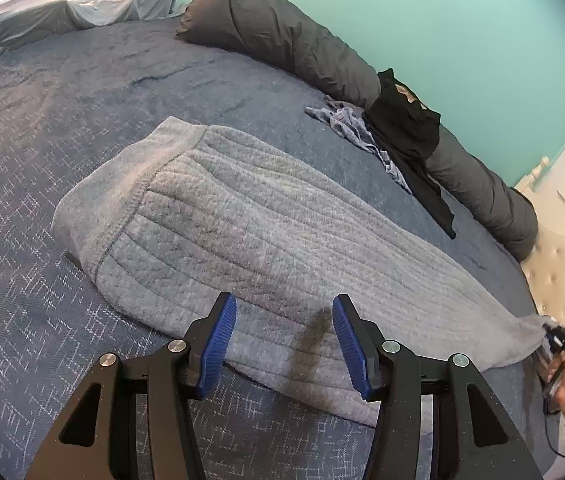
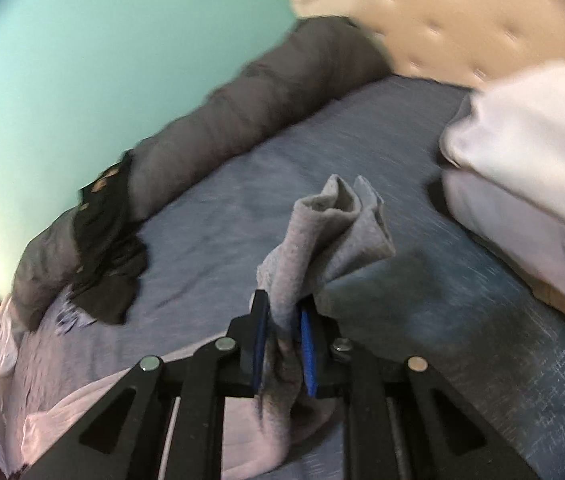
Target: Fold clothes
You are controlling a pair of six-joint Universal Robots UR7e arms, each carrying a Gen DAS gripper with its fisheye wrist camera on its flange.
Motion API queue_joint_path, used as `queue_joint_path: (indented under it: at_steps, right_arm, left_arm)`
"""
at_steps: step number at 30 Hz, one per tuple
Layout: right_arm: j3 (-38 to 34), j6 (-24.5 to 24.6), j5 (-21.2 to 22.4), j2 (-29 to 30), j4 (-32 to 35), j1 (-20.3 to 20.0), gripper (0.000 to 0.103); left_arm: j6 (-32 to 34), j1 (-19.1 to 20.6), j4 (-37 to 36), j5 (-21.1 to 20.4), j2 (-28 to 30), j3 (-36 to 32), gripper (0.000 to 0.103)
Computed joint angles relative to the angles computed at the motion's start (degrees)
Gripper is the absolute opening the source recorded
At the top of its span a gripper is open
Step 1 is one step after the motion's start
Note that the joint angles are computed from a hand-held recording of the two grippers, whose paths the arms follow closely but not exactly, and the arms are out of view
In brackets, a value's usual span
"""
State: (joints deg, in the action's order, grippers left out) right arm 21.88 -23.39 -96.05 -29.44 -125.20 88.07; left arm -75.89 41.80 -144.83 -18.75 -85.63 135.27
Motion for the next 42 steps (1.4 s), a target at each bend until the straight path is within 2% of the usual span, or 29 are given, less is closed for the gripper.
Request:
queue_joint_path:
  at_steps: [7, 10, 11, 19, 23, 25, 32, 35, 40, 42]
  right_arm:
    - [13.16, -2.17, 2.36, -6.31, -0.46, 6.83, 0.014]
    - [17.26, -2.48, 3.0, -7.34, -0.32, 9.7, 0.013]
    - [18.63, -2.8, 3.1, -7.61, -0.26, 10.75, 0.008]
    - [29.08, -5.38, 2.03, -7.59, -2.72, 17.55, 0.008]
    - [32.19, -5.06, 2.31, -6.72, -3.76, 20.13, 0.008]
    - [33.97, -5.42, 3.15, -6.4, -4.37, 21.7, 0.008]
    - [36.13, -5.21, 6.62, -3.42, -3.21, 26.23, 0.008]
    - [37.87, -5.42, 6.83, -1.99, -3.11, 27.71, 0.008]
    - [40.84, -5.07, 5.22, 0.6, -2.73, 29.06, 0.008]
    - [39.82, -3.69, 4.9, 1.96, 1.49, 28.97, 0.012]
  left_arm:
    - [-3.74, -2.35, 5.96, 1.16, -0.84, -0.37, 0.054]
    - [-5.22, -3.42, 8.06, 1.68, -1.35, -0.13, 0.054]
    - [-6.16, -3.8, 9.49, 1.94, -1.64, -0.12, 0.054]
    - [-11.92, -5.86, 15.95, 2.43, -4.8, 1.46, 0.054]
    - [-14.55, -6.62, 18.38, 2.71, -6.9, 2.51, 0.054]
    - [-17.52, -7.11, 22.03, 3.23, -8.71, 2.77, 0.054]
    - [-24.31, -8.06, 28.68, 4.19, -13.59, 4.05, 0.054]
    - [-27.04, -8.33, 31.46, 4.29, -15.14, 4.35, 0.054]
    - [-26.81, -7.93, 30.0, 4.3, -15.82, 4.83, 0.055]
    - [-25.03, -7.77, 27.65, 4.16, -15.79, 5.29, 0.055]
